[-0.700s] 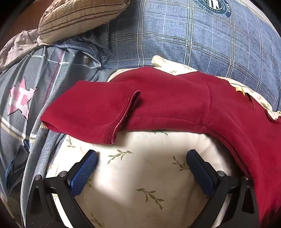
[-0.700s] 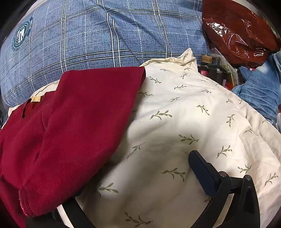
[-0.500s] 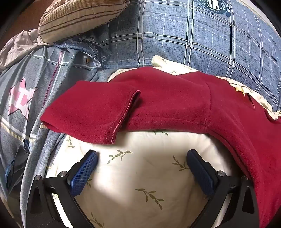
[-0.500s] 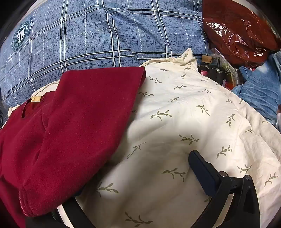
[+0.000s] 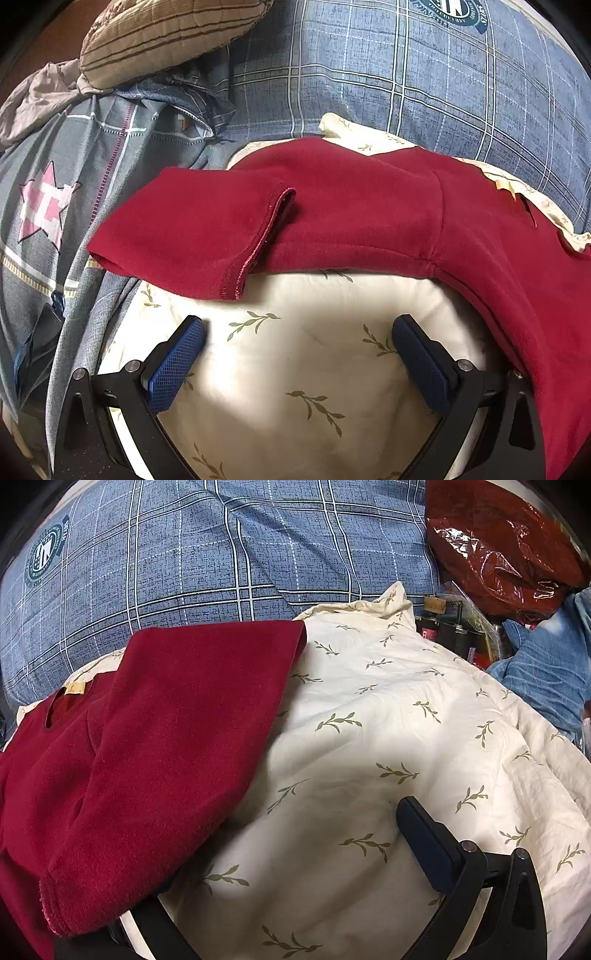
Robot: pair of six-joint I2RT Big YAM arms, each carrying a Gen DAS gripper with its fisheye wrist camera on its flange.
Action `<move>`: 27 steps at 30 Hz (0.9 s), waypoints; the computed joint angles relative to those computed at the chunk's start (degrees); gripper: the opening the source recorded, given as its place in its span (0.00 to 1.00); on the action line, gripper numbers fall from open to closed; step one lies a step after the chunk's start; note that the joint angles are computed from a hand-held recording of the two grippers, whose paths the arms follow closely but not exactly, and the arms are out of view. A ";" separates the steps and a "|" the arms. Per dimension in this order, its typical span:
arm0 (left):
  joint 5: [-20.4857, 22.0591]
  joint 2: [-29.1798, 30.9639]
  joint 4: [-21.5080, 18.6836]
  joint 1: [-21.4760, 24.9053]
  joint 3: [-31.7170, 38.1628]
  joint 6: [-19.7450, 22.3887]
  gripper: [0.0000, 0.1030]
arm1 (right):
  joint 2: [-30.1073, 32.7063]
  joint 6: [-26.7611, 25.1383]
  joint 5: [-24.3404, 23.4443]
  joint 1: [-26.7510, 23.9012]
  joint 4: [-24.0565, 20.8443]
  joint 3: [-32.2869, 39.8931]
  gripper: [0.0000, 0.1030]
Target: Fold small clothes
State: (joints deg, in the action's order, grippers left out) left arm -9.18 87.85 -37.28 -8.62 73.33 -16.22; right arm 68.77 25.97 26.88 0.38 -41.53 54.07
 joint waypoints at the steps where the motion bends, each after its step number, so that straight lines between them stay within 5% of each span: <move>1: -0.01 -0.42 -0.01 0.06 -0.33 0.22 0.99 | 0.52 -0.07 0.18 -0.01 -0.39 0.55 1.00; 5: 1.35 -2.87 -1.31 0.20 -1.31 -0.07 0.94 | -0.44 1.53 -0.53 1.57 -7.21 2.37 1.00; 9: 2.68 -6.88 -0.08 0.12 -3.18 1.05 0.94 | -6.97 6.07 -0.09 8.23 -15.87 3.52 1.00; 13: 2.90 -11.70 2.71 -1.11 -5.98 3.36 0.94 | -9.97 8.69 -0.64 15.05 -17.34 6.13 1.00; 19: 4.17 -15.43 2.21 -1.54 -8.39 3.25 0.94 | -5.15 8.23 -1.66 22.86 -10.67 10.46 1.00; 27: -0.12 -15.10 0.33 -1.52 -8.11 4.81 0.94 | 6.44 6.42 -3.63 28.03 -4.88 16.33 1.00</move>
